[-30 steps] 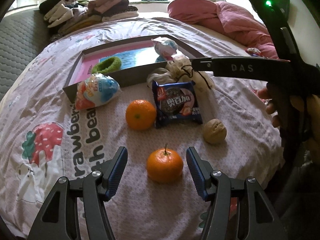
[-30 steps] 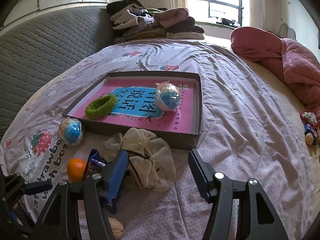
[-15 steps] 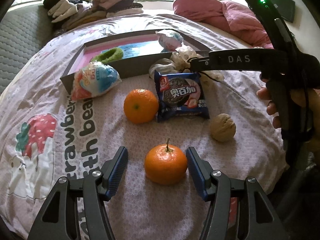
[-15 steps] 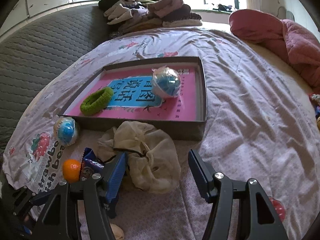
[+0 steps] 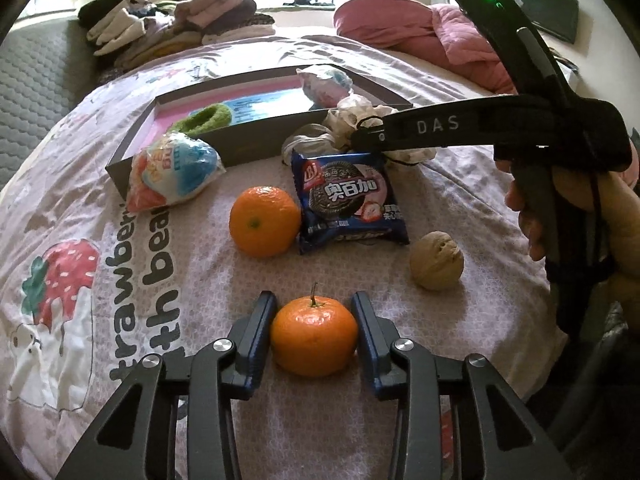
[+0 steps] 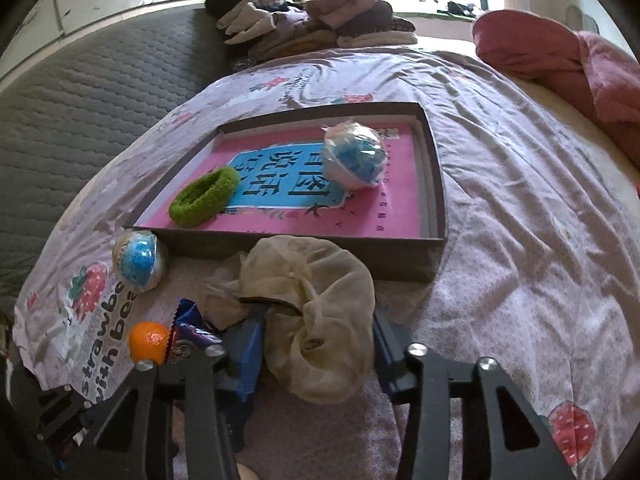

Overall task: Organize objects
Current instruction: 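Close the left tool on the orange while the right tool grasps the cream mesh bag, then lift the orange with the left tool and carry it over the tray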

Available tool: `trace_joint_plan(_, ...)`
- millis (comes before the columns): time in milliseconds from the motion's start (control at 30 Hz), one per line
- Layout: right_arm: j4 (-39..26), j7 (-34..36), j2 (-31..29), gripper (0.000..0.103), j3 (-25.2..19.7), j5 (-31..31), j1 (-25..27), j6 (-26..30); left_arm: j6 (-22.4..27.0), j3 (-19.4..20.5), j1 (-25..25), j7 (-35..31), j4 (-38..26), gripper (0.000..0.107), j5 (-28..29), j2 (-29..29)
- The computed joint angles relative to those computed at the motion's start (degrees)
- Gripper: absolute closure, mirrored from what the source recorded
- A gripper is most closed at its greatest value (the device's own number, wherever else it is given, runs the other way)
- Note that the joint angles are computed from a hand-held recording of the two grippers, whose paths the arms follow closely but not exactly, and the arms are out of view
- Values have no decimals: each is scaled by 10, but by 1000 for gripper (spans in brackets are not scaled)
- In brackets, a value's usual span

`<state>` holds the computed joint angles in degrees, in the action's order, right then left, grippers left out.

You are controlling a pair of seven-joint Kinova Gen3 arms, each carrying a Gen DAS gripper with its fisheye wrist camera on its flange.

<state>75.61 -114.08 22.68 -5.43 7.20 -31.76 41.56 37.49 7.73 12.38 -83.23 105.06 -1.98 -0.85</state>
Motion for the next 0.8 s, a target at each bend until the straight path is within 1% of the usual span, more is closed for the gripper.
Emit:
trace_joint_plan(133, -2, 5, 1, 74, 1, 5, -4, 2, -5, -4, -3, -17, 2, 69, 17, -1)
trace_joint_plan(200, 2, 5, -1, 79, 0, 4, -2, -3, -8, -5, -5, -22, 4, 69, 23, -2)
trace_joint_plan(300, 13, 0, -9, 84, 5, 14, -7, -17, -12, -6, -7, -28, 6, 69, 30, -4)
trace_joint_plan(367, 21, -6, -15, 85, 8, 22, -10, -27, -15, -5, -8, -23, 8, 69, 24, -7)
trace_joint_plan(467, 33, -22, -27, 85, 17, 50, -24, -46, -18, -7, -10, -28, 8, 69, 32, -9)
trace_joint_plan(600, 42, -15, -34, 85, 2, 35, -7, -66, -28, -6, -13, -15, 12, 69, 24, -15)
trace_joint_plan(667, 46, -21, -38, 85, 8, 43, -12, -71, -34, -5, -14, -10, 14, 69, 18, -18)
trace_joint_plan(800, 61, -22, -50, 85, 5, 39, -6, -95, -42, -2, -14, -1, 14, 69, 5, -21)
